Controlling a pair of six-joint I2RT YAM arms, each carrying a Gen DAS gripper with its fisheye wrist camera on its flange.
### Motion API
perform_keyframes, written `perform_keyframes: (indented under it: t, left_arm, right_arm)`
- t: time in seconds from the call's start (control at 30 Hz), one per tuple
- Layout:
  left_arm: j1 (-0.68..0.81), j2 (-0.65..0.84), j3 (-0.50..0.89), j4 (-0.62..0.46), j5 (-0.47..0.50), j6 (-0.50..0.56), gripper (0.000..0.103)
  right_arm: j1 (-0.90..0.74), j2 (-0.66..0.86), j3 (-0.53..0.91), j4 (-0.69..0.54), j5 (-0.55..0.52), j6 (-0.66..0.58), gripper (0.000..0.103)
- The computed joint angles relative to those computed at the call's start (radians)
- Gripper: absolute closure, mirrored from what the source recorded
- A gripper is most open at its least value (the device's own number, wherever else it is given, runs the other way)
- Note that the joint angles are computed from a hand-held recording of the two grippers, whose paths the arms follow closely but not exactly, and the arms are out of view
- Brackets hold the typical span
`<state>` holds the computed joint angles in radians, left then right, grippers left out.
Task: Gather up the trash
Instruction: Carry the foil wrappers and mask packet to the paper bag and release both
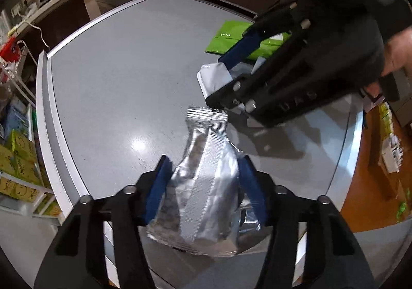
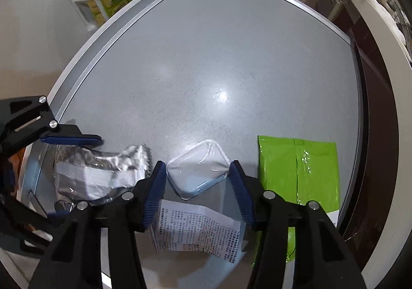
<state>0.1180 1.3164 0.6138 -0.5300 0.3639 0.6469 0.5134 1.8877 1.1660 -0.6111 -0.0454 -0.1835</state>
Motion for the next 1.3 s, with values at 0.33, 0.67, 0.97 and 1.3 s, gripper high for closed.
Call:
perform_keyframes:
  t: [0.33, 0.67, 0.97, 1.3]
  left_arm:
    - [0.082, -0.047, 0.001, -0.093, 0.058, 0.034, 0.071]
    - [0.270, -0.163, 0.078, -0.277, 0.183, 0.078, 0.072]
    - [0.359, -0.312, 0.218, -0.435, 0.305, 0.044, 0.072]
    - [0.419, -0.434, 0.286, -0.675, 0.415, 0.193, 0.072]
  right_arm:
    - [-0.036, -0.050, -0.021, 0.006, -0.051, 0.051, 0.055]
    - [-0.078, -0.240, -0.066, -0.014, -0.086, 0.080, 0.055]
    - [-0.125, -0.561, -0.119, -0.122, -0.135, 0.144, 0.055]
    - [-0.084, -0.973, -0.210, -0.316, -0.071, 0.299, 0.055]
